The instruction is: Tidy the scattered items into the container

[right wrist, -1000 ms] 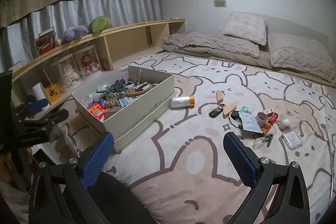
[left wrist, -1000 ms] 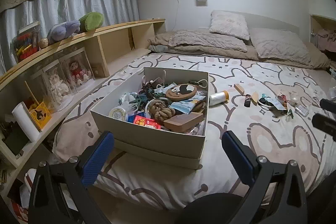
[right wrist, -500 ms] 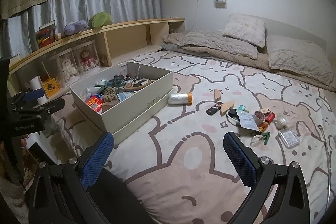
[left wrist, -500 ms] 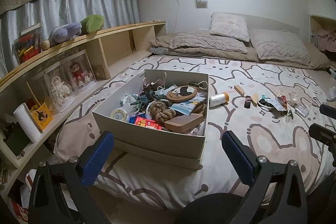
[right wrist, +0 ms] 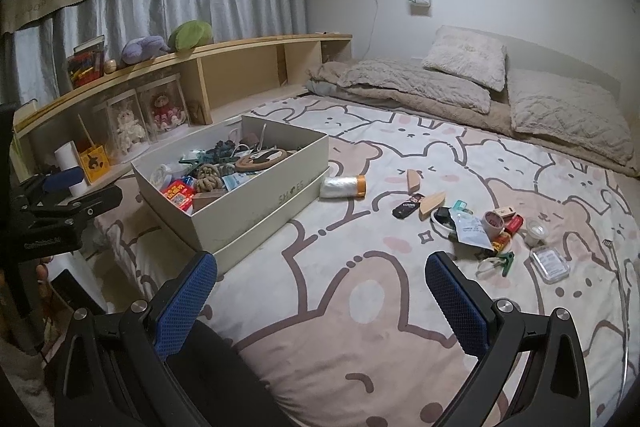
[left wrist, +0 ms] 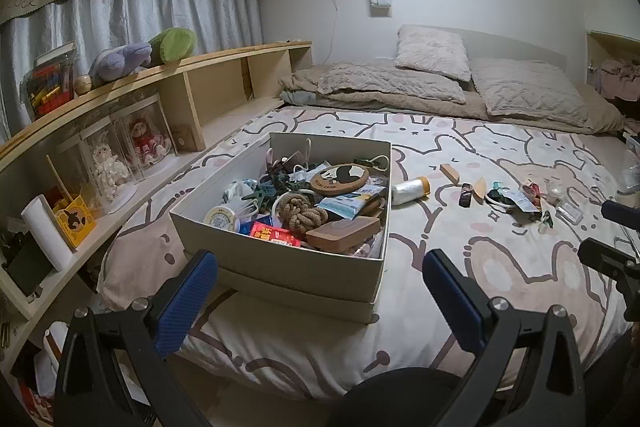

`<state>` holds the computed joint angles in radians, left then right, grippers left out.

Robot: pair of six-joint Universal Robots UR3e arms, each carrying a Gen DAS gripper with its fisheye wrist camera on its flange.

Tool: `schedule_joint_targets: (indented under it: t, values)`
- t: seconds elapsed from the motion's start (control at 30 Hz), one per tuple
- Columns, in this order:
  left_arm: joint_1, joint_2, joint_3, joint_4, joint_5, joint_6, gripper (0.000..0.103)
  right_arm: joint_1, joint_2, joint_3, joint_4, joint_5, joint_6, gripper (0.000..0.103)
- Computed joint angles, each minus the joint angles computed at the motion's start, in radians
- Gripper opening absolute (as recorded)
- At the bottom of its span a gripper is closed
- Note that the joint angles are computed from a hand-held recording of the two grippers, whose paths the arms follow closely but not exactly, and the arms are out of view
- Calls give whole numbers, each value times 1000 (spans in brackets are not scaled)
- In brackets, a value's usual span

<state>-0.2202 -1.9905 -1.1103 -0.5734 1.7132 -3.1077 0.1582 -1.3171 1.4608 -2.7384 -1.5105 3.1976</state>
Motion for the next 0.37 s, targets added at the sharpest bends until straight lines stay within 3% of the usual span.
schedule_joint_targets:
  t: [0.37]
  values:
    - [-12, -1, -18, 24, 15, -9, 103, -10, -7, 14, -3, 14, 13, 103]
